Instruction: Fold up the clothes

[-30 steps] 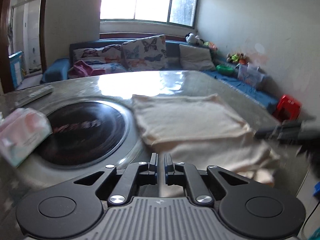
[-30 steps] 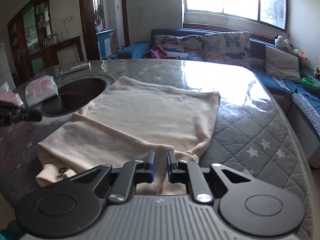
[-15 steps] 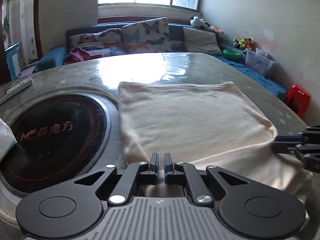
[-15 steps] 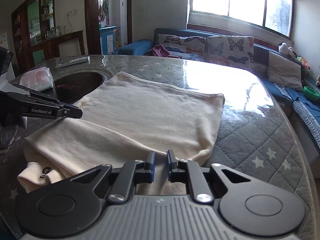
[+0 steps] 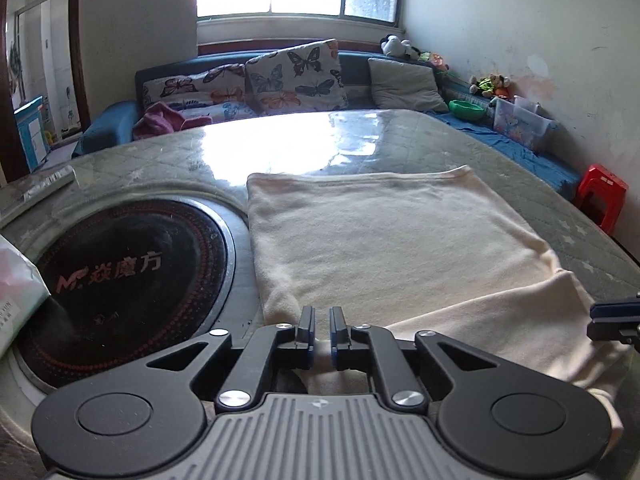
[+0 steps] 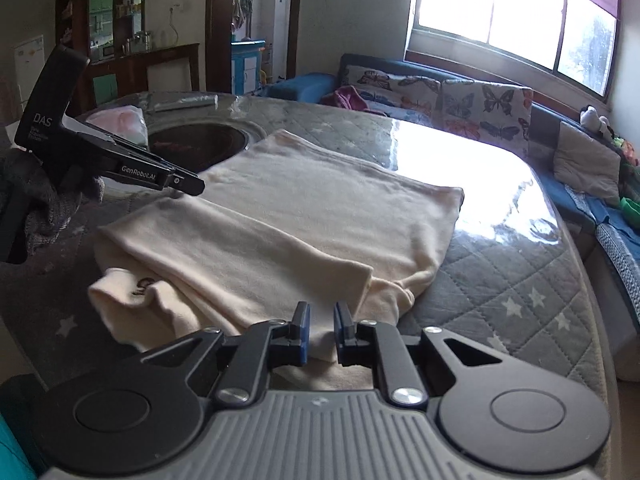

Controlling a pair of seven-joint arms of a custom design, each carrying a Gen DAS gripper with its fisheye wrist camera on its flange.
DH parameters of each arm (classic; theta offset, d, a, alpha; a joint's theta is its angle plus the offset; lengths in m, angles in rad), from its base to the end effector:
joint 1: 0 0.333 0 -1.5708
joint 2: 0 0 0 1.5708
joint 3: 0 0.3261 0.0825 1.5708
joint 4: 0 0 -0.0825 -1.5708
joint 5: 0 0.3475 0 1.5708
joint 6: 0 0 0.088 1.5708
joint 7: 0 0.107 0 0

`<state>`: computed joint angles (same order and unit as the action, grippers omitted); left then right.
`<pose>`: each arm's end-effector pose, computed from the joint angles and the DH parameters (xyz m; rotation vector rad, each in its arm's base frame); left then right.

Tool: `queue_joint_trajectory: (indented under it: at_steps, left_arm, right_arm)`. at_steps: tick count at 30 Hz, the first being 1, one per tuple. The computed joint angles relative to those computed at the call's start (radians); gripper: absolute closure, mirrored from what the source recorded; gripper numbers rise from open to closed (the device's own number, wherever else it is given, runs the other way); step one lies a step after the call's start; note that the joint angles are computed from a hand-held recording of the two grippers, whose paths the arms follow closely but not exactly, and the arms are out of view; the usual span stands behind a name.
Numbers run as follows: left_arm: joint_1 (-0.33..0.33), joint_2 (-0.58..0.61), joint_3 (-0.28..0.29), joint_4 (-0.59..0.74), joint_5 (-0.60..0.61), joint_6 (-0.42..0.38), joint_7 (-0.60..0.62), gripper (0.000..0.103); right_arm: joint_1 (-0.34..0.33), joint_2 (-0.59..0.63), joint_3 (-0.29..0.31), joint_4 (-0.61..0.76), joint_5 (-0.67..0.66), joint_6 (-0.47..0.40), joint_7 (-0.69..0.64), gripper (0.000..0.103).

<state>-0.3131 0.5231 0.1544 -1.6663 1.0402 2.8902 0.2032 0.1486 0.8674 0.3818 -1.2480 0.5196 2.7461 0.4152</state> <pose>0.6637 -0.1762 0.3908 -1.8647 1.4874 -0.7377 0.7217 0.2780 0.3544 -2.2310 0.6115 -0.3632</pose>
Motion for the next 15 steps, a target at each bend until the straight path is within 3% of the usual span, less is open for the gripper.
queue_joint_trajectory:
  at_steps: [4, 6, 8, 11, 15]
  left_arm:
    - [-0.016, -0.061, -0.001, -0.069, 0.077, 0.031, 0.007, 0.086]
    - [-0.010, -0.094, -0.024, -0.113, 0.108, 0.042, 0.046, 0.079]
    - [-0.012, -0.128, -0.041, -0.161, 0.159, 0.047, 0.073, 0.064]
    - [0.005, -0.173, -0.083, -0.225, 0.224, 0.053, 0.127, 0.063]
    - [0.025, -0.196, -0.135, -0.266, 0.263, 0.045, 0.190, 0.063]
  right_arm:
    - [0.010, -0.005, -0.014, -0.013, -0.018, -0.001, -0.014, 0.090]
    - [0.002, -0.007, -0.009, -0.023, -0.019, -0.002, -0.026, 0.090]
    - [-0.013, -0.020, 0.004, -0.036, -0.007, -0.010, -0.033, 0.088]
    - [-0.027, -0.037, 0.005, -0.043, 0.013, -0.049, -0.030, 0.084]
    - [-0.037, -0.074, 0.000, -0.092, 0.028, -0.038, -0.071, 0.080]
